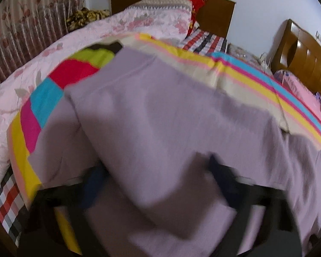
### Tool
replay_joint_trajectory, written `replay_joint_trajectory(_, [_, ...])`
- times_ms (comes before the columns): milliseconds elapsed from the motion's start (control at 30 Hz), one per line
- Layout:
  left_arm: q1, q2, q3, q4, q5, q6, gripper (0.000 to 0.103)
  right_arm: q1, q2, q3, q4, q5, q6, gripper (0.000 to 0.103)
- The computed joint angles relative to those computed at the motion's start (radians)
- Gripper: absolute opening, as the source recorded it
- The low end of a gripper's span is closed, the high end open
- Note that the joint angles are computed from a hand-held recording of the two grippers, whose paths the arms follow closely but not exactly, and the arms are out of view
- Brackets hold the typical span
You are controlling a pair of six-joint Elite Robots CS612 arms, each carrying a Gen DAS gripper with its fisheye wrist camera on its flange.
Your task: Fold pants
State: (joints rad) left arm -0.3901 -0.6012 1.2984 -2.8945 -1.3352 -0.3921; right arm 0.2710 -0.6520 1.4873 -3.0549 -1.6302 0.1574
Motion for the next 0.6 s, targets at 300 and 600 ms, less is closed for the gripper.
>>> replay_joint_trajectory(300, [-0.048,0.032,-0.077,-0.048,-0.105,0.337,0.057,-0.003,-0.016,0.009,-0.006,0.037,0.043,0.099])
replay_joint_trajectory(600, [0.024,-0.068,0.193,-0.366,-0.157,0.028,0.101,0.009,0.072,-0.252,-0.068,0.291,-0.151,0.099])
